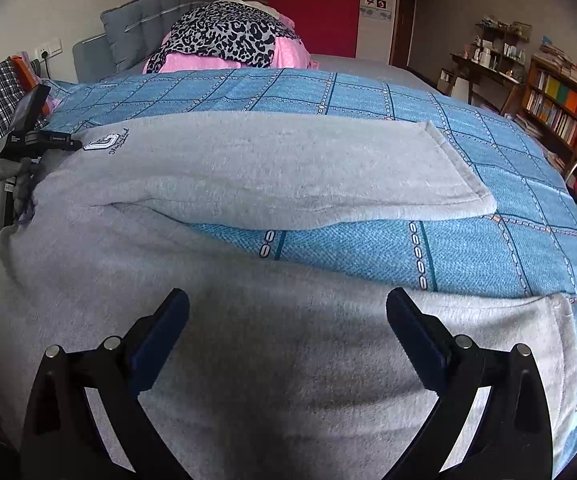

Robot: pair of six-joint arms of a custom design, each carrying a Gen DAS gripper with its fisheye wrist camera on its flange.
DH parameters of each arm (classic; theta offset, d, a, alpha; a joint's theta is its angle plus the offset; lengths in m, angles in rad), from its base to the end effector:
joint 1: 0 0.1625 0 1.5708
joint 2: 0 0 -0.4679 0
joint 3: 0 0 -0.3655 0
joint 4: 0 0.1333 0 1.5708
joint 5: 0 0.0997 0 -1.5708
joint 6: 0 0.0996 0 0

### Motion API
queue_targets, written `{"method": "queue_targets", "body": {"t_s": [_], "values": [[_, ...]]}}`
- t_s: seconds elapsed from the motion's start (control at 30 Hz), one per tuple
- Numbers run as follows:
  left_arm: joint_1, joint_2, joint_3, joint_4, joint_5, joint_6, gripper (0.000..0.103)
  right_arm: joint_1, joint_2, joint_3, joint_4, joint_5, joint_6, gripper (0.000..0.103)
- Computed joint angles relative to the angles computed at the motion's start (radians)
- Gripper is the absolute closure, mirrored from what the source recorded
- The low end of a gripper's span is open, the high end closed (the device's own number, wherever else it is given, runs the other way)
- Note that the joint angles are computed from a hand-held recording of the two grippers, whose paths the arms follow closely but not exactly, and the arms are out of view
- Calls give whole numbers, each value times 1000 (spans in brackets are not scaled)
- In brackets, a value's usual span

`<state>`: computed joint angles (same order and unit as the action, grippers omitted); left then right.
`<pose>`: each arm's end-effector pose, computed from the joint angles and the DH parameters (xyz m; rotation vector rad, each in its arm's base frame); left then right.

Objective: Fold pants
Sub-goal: 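Grasp the waistband with the right gripper while the left gripper holds its corner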

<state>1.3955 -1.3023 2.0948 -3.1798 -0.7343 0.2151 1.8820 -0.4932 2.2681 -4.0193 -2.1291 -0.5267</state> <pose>0.1173 -0.5262 0.3803 0.0115 2.1809 -0.9073 0.2202 -0.4215 0.0223 0.7617 -2.3068 0.7669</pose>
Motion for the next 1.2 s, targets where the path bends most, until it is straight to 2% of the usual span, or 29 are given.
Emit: {"method": "queue_targets", "body": {"t_s": [0.1, 0.23, 0.33, 0.5, 0.57, 0.8, 0.93, 1.1, 1.2], "values": [[-8, -8, 18, -45, -26, 28, 65, -24, -34, -52, 30, 20, -48, 3], [-14, -16, 31, -77, -46, 41, 66, -91, -93, -151, 131, 86, -46, 3], [-16, -16, 32, -86, -50, 44, 66, -132, -100, -270, 205, 78, -61, 3], [-7, -16, 27, -81, -61, 35, 65, -197, -96, -482, 393, 75, 15, 4], [-2, -17, 27, -73, -63, 27, 65, -218, -87, -569, 476, 81, 53, 11], [19, -18, 9, -31, -86, -12, 65, -272, -30, -839, 741, 126, 171, 26], [18, -12, 9, -39, -75, -5, 65, -286, 20, -970, 880, 119, 185, 34], [22, -7, 4, -31, -76, -15, 64, -296, 76, -1098, 1005, 112, 203, 36], [24, -6, 2, -30, -75, -15, 64, -299, 105, -1140, 1015, 91, 192, 48]]}}
